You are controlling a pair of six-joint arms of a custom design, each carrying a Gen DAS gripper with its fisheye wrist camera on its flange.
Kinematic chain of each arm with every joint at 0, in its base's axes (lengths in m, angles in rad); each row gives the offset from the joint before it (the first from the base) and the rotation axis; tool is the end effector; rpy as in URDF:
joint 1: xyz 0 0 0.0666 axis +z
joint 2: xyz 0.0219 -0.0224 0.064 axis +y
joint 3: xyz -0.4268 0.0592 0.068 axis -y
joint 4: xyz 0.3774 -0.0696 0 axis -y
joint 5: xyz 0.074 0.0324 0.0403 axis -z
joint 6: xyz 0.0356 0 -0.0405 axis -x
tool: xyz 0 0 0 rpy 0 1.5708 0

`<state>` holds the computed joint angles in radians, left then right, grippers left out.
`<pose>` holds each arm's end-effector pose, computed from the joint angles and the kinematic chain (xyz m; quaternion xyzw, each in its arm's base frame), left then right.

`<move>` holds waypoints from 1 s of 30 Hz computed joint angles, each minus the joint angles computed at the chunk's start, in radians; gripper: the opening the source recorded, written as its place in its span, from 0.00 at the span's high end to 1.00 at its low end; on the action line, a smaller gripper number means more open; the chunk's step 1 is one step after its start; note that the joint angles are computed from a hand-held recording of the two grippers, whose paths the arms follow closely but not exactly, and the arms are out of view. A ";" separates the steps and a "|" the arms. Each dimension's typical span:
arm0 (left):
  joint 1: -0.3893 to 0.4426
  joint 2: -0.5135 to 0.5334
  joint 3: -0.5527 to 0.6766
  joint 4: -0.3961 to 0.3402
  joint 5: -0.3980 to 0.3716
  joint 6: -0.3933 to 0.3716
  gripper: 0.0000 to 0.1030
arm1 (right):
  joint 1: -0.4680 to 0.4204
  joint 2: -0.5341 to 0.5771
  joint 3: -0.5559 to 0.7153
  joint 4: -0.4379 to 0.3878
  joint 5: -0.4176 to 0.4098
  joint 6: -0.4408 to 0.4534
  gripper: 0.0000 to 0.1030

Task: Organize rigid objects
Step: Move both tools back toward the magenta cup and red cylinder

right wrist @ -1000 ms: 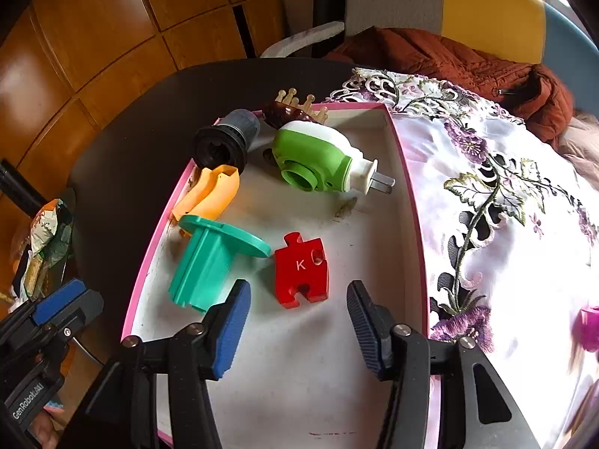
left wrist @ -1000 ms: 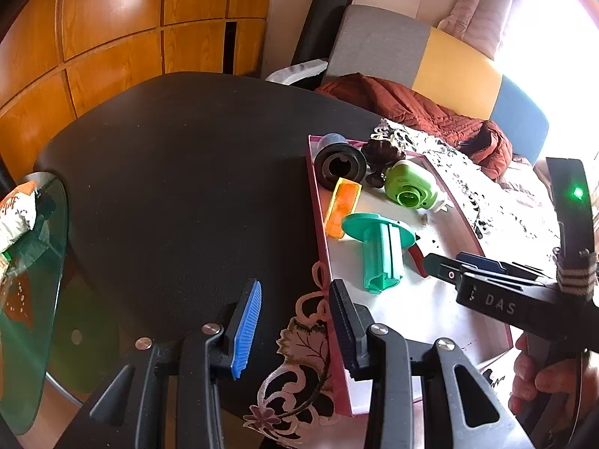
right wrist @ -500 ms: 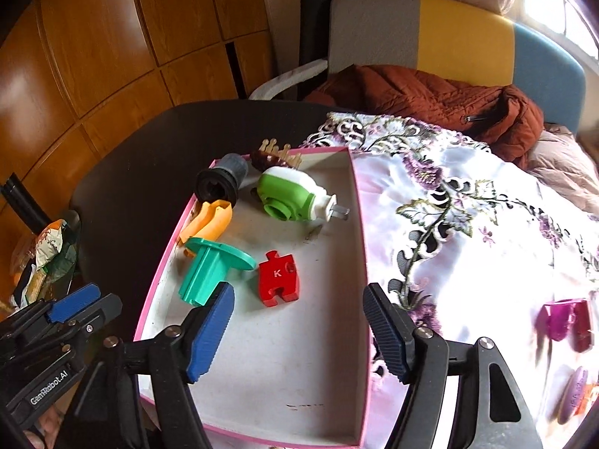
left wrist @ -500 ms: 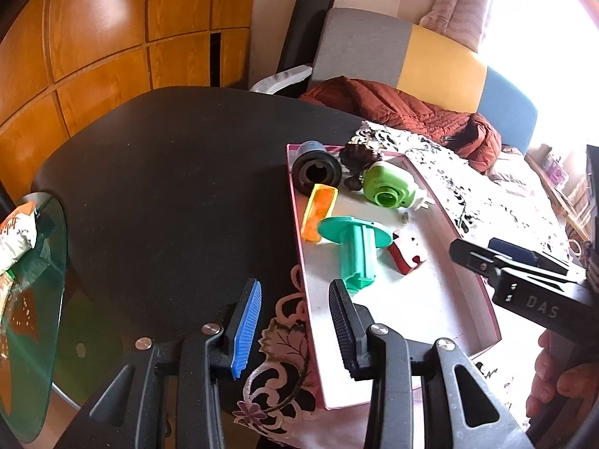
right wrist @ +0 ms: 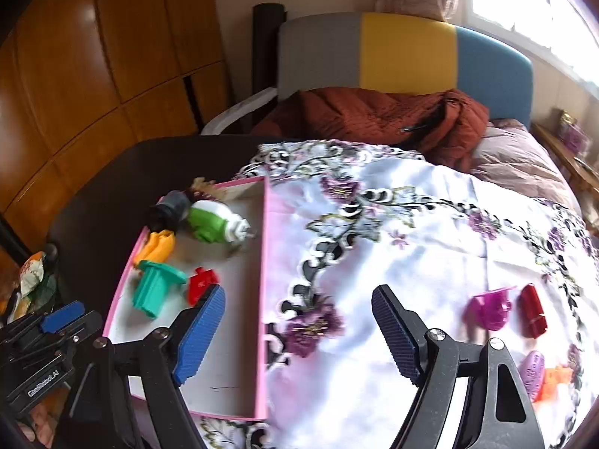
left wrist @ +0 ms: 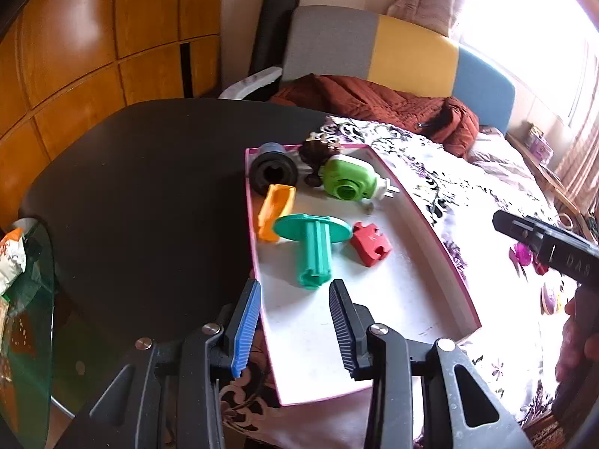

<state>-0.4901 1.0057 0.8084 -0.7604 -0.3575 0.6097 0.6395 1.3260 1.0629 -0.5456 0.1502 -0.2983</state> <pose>0.2549 -0.1223 0.3656 -0.1096 0.9333 -0.0107 0.3418 0.3437 0.2485 0.3839 -0.1297 0.9170 0.1055 0.3623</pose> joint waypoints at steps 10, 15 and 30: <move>-0.069 0.058 0.042 0.005 -0.008 -0.031 0.64 | -0.156 -0.074 -0.050 -0.015 0.017 -0.014 0.19; -0.101 0.094 0.069 0.014 -0.003 -0.059 0.64 | -0.247 -0.106 -0.064 -0.023 0.030 0.009 0.18; -0.189 0.249 0.187 0.055 0.036 -0.144 0.64 | -0.552 -0.157 -0.154 0.047 0.075 -0.038 0.17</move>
<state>-0.6791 1.2547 0.9949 -0.7059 -0.3218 0.4658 0.0879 1.1687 0.9094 -0.4985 0.2250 -0.3365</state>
